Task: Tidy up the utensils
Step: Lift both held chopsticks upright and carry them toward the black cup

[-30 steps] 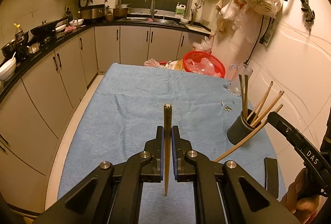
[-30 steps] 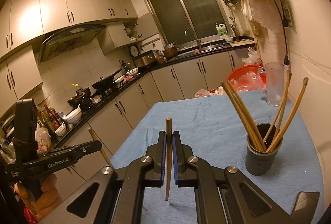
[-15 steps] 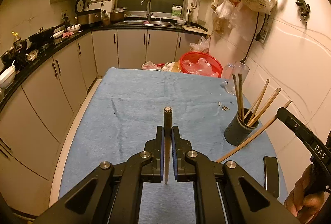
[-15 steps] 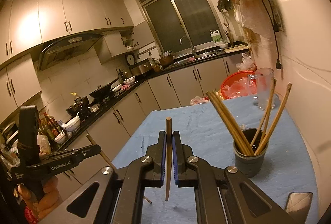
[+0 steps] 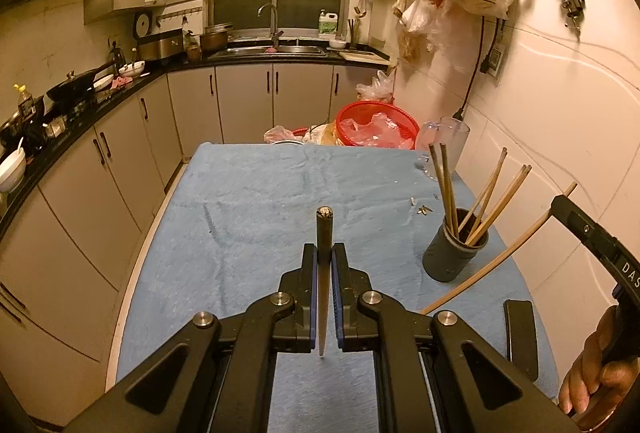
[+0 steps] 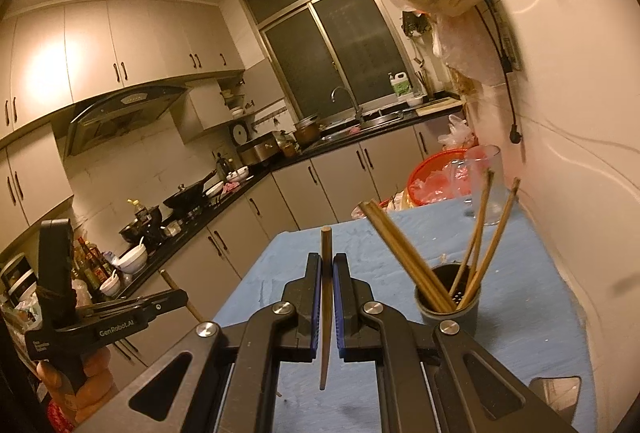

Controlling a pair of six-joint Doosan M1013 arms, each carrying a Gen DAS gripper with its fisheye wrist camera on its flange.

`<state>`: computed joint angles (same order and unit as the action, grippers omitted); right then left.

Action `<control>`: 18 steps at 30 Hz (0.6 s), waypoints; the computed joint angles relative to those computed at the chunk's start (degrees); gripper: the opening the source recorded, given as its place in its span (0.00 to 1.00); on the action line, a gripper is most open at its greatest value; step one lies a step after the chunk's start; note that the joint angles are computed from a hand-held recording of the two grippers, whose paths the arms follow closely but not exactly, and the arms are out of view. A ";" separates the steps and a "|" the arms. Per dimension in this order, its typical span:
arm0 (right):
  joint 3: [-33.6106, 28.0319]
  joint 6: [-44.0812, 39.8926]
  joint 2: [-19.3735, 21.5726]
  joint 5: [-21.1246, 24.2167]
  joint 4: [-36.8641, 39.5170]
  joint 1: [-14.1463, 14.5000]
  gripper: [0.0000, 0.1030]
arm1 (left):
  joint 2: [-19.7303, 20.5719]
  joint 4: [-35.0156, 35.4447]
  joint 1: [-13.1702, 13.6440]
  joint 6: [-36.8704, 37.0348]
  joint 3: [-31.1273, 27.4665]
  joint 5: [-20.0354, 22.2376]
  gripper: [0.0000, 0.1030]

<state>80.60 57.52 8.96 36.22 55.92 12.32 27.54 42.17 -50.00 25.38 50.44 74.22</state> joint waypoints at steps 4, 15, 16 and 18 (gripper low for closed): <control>0.22 -0.37 -0.50 -0.74 0.66 -0.67 0.06 | 0.69 0.23 -0.19 1.43 -1.60 0.47 0.07; 0.27 0.73 -1.44 -1.67 0.27 -2.63 0.06 | 3.73 -0.17 -0.48 5.54 -7.45 2.09 0.07; 0.20 0.72 -1.42 -1.58 0.24 -2.84 0.06 | 4.14 -0.30 -0.49 6.07 -8.27 2.27 0.07; 0.08 0.79 -1.53 -1.79 -0.19 -3.17 0.06 | 4.84 -0.52 -0.49 6.92 -9.60 2.54 0.07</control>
<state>80.68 58.31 7.43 34.43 55.73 9.15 32.38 41.65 -50.49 32.30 40.83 76.75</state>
